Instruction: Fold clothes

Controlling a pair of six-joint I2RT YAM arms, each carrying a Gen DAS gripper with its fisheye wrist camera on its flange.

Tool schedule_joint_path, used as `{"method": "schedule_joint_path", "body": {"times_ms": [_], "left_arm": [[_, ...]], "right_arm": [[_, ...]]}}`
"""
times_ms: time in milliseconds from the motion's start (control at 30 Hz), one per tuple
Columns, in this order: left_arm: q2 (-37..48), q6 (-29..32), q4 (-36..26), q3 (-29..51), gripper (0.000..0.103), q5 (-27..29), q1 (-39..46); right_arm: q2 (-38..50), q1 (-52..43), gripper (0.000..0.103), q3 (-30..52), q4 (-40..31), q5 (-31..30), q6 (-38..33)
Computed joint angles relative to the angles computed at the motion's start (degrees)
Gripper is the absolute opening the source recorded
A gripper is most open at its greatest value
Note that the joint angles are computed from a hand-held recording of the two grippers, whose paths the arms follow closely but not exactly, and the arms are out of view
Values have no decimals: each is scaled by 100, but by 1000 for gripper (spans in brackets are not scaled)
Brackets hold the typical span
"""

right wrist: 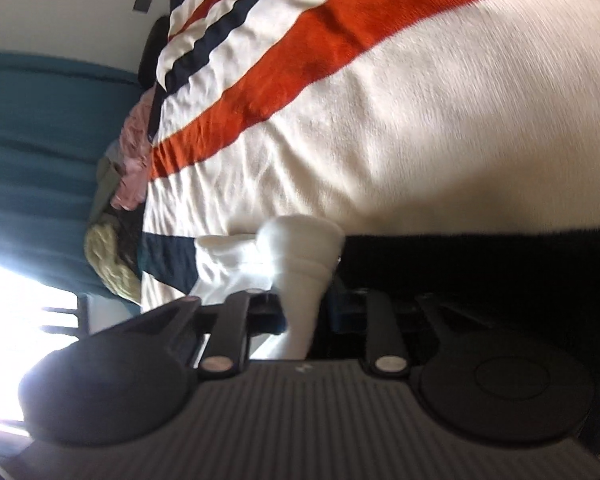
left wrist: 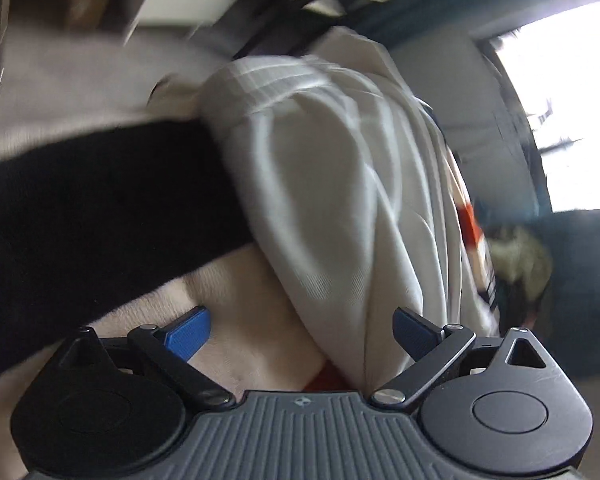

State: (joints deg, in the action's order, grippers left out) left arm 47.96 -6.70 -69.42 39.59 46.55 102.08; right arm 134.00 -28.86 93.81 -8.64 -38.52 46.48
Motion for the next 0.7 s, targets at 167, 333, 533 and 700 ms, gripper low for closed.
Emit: {"method": "schedule_joint_path", "body": {"times_ms": [167,333,533,700], "left_arm": [[185,-300,403,-129,80,541,462],[549,589,-4,30,64,1246,1072],[317,53,610,-252,53,1513,700],[234,-977,1317,-542,26,1137,150]], "right_arm": [[-29,23,15,-84,127,90,14],[-117,101,11,-160,275,327,-189],[-281,112,7,-452,814,472,-26],[-377,70,6,-609,1176,423,-92]]}}
